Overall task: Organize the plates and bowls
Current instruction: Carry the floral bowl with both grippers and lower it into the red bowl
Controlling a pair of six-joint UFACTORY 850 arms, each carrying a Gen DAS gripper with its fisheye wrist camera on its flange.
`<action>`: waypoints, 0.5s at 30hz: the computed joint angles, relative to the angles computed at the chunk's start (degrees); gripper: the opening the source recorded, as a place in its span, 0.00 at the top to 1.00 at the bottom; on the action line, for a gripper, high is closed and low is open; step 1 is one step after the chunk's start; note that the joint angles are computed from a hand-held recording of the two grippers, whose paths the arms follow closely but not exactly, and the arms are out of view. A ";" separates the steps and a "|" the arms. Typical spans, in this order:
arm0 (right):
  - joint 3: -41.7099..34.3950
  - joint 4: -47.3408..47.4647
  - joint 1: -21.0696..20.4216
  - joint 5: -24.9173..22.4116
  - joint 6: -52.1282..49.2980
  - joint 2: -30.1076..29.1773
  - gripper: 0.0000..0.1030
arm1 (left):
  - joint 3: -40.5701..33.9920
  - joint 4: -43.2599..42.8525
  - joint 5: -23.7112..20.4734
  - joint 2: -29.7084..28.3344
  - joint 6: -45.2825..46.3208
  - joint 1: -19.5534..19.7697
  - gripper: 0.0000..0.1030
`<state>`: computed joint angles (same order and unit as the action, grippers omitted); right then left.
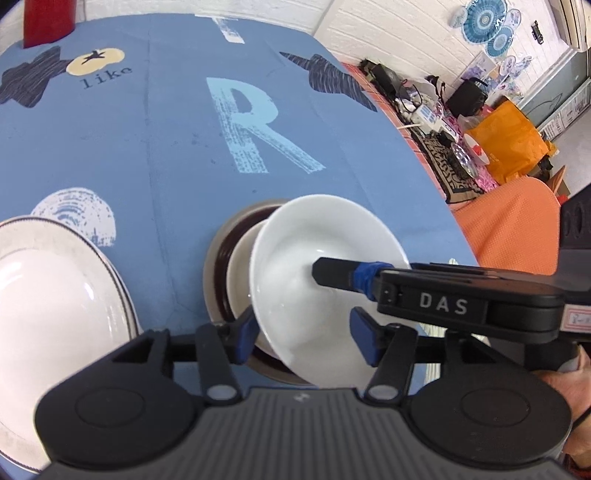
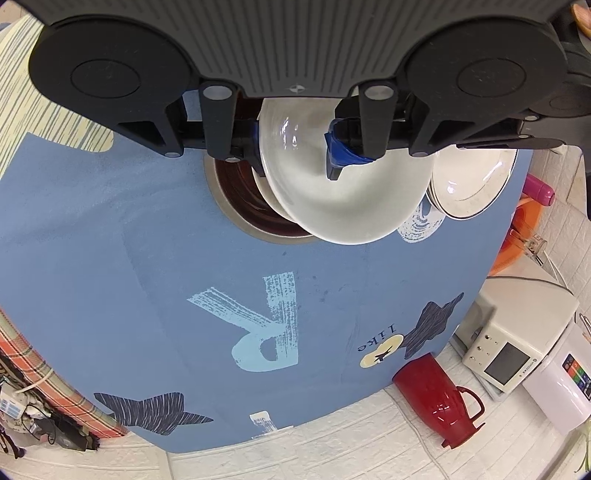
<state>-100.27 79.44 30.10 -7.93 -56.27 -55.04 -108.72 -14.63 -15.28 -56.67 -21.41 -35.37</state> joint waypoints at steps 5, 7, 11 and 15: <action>-0.56 -7.58 -0.46 -1.52 8.64 -0.21 0.83 | -0.47 8.20 -1.52 0.55 -6.60 -0.06 0.32; -0.30 -7.38 -0.77 -1.44 9.23 -0.03 0.84 | -0.34 7.98 -1.65 0.65 -6.74 0.28 0.32; 0.60 0.57 -1.33 -2.64 2.33 0.63 0.83 | 0.59 -0.56 -2.38 0.98 1.26 1.10 0.32; 1.00 -1.88 -1.14 -1.70 3.75 1.29 0.83 | 4.19 1.75 0.42 3.23 -0.50 1.04 0.32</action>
